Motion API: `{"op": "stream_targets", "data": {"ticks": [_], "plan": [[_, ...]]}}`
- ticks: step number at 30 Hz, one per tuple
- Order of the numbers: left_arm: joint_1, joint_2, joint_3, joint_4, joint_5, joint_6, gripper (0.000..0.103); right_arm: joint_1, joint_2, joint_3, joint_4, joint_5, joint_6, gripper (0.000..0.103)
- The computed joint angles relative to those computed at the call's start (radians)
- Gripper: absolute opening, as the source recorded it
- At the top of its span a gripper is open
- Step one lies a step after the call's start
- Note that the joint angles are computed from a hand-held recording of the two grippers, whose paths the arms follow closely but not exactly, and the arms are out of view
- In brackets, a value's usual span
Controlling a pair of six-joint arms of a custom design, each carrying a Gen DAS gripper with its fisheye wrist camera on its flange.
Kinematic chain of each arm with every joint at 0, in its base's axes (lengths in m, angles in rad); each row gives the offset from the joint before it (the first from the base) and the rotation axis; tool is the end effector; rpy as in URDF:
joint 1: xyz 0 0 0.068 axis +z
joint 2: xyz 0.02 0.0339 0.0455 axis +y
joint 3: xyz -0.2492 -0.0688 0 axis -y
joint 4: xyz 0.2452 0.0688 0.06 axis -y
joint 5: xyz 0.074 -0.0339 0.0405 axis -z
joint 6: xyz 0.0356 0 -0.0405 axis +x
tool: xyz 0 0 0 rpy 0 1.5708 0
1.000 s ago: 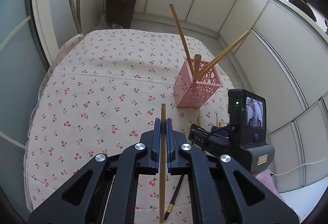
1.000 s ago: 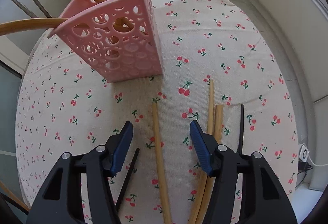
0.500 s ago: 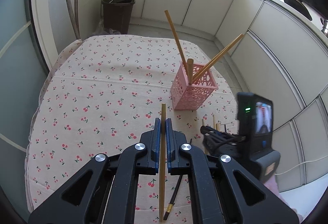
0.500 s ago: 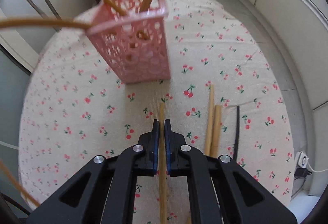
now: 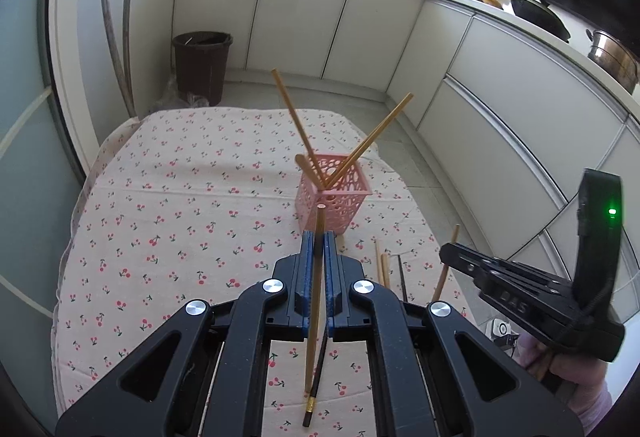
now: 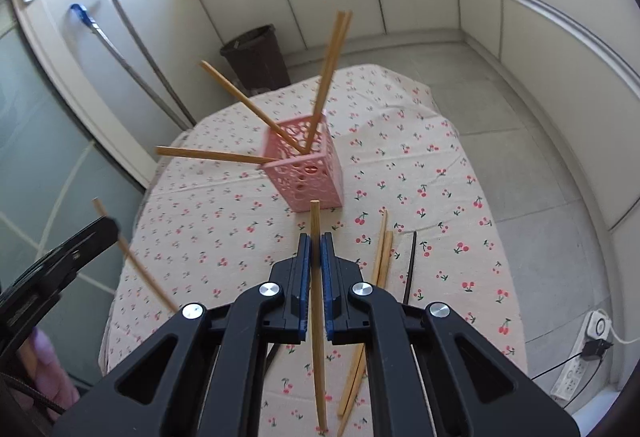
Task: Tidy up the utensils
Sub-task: 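Carry both wooden chopsticks over the pink holder and open both tools to drop them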
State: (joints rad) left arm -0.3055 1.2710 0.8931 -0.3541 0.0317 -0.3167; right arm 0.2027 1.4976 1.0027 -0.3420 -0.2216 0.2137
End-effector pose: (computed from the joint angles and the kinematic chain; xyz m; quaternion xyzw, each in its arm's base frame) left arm 0.2647 -0.0847 0.2436 0.0013 0.9132 -0.1384 0.3832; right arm 0.3108 0.0719 0.2176 -0.0346 0.9279 0.1747 0.3275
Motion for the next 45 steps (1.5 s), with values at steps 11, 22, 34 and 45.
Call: {"op": "stream_targets", "data": {"ticks": [11,22,34,45], "plan": [[-0.026,-0.017,0.051,-0.008,-0.027,-0.035,0.004,-0.083,-0.126,0.020,-0.056,-0.064,-0.004,0.006],[-0.041,0.075,0.306,-0.035,-0.043,-0.018,0.004,-0.227,-0.089,0.246,-0.058,-0.164,0.093,0.006],[-0.057,0.198,0.505,0.044,-0.128,-0.031,0.004,-0.322,-0.026,0.321,0.066,-0.235,0.231,0.006],[-0.010,0.475,0.673,0.023,-0.163,-0.094,0.009,-0.291,0.102,0.410,0.059,-0.218,0.265,0.006]]}}
